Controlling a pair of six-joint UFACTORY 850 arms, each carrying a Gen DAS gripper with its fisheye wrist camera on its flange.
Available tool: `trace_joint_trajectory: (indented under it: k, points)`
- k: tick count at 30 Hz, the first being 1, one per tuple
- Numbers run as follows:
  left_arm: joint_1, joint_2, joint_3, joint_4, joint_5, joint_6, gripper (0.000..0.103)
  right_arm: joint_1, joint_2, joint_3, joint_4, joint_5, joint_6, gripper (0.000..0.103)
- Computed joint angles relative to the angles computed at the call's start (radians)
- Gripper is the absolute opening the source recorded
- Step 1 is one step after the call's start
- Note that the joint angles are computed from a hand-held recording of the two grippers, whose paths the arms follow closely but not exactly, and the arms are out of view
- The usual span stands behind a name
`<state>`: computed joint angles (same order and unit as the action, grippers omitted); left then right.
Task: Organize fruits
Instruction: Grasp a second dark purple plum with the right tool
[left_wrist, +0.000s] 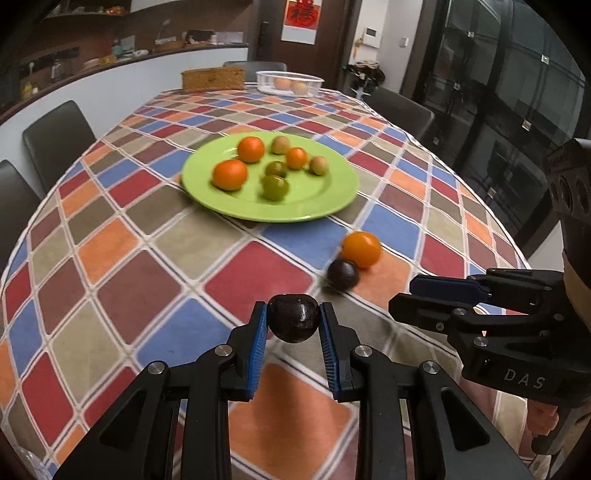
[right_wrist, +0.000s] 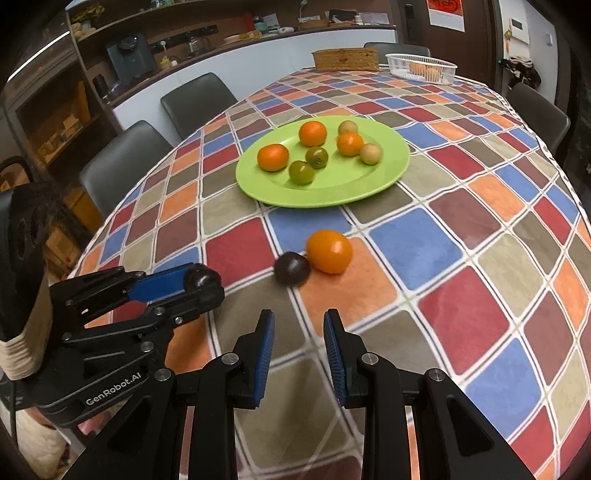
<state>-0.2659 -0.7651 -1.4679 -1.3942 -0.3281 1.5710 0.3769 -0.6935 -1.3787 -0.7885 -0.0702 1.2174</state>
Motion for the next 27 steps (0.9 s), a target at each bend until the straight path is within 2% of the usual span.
trace_joint_trajectory:
  k: [5, 9, 11, 15, 23, 27]
  points:
    - [0.018, -0.007, -0.005, -0.046, 0.001, 0.033, 0.028, 0.005, -0.036, -0.05, 0.109, -0.017, -0.079, 0.029]
    - [0.024, -0.016, -0.019, -0.05, -0.003, 0.031, 0.028, 0.007, -0.061, -0.077, 0.049, -0.017, 0.015, 0.03]
    - [0.023, -0.019, -0.023, -0.068, 0.008, 0.051, 0.028, 0.006, -0.075, -0.093, 0.084, -0.025, 0.001, 0.037]
    - [0.026, -0.026, -0.037, -0.078, -0.004, 0.057, 0.028, 0.005, -0.098, -0.118, 0.051, -0.031, 0.064, 0.037]
    - [0.028, -0.043, -0.067, -0.063, -0.001, 0.043, 0.028, 0.004, -0.144, -0.181, 0.132, -0.075, 0.005, 0.037]
    - [0.03, -0.052, -0.079, -0.042, 0.0, 0.023, 0.028, 0.005, -0.154, -0.194, 0.101, -0.089, 0.035, 0.037]
